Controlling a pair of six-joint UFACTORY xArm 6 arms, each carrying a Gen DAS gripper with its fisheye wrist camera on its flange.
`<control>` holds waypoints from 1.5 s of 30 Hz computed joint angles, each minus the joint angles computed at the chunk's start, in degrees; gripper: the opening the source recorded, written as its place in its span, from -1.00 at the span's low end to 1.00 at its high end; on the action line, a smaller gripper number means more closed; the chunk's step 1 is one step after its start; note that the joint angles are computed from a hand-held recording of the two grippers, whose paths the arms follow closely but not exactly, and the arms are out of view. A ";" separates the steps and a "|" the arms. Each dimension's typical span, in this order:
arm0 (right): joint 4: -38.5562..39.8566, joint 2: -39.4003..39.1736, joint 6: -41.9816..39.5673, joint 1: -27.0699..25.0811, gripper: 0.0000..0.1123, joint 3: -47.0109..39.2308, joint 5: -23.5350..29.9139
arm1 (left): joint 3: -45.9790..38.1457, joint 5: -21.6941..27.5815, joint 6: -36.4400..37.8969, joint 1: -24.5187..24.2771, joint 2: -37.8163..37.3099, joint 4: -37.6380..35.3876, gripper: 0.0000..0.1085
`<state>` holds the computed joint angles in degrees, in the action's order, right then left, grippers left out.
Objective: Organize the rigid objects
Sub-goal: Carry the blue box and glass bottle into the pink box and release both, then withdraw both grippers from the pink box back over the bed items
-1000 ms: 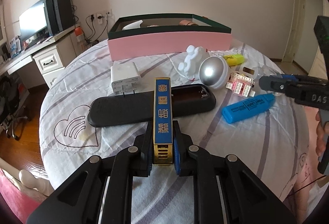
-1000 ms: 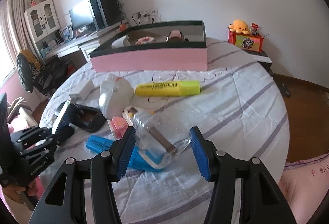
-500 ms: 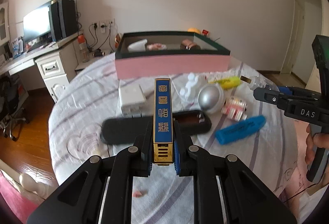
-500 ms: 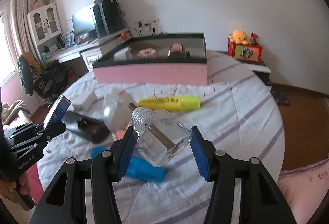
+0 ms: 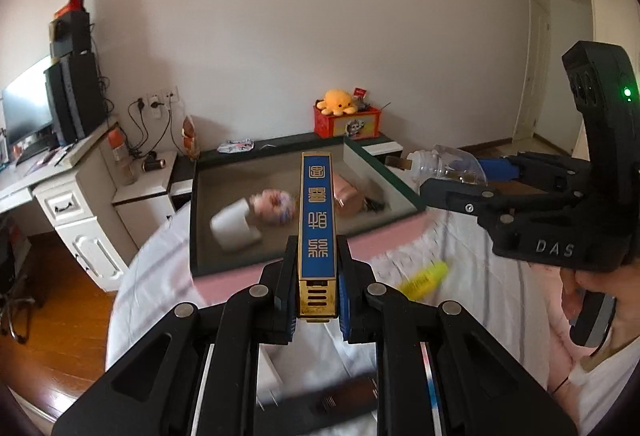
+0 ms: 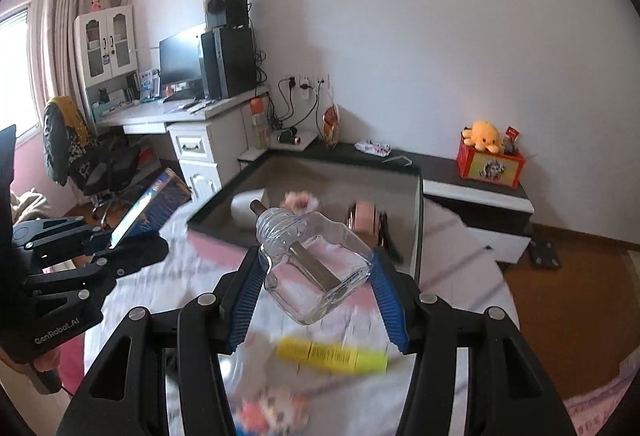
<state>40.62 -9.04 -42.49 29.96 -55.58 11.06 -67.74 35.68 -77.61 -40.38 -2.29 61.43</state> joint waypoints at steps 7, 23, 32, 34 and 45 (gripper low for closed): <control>-11.27 14.42 10.20 -2.83 -0.02 -17.66 7.22 | -13.66 -3.89 20.22 8.36 10.49 -18.09 -0.72; -33.43 52.64 29.46 -3.40 -0.02 -69.20 38.31 | -44.56 14.56 45.86 16.58 36.60 -40.69 -0.72; -33.11 61.62 30.92 -3.52 -0.01 -83.36 47.08 | -46.11 15.82 45.74 17.45 38.99 -40.15 -0.71; -33.24 59.85 30.74 -3.27 -0.01 -80.54 45.59 | -43.96 14.57 45.24 17.34 37.43 -39.95 -0.69; -31.15 39.70 29.07 -3.06 0.36 -51.82 30.07 | -23.12 4.71 29.09 14.45 20.87 -26.49 0.58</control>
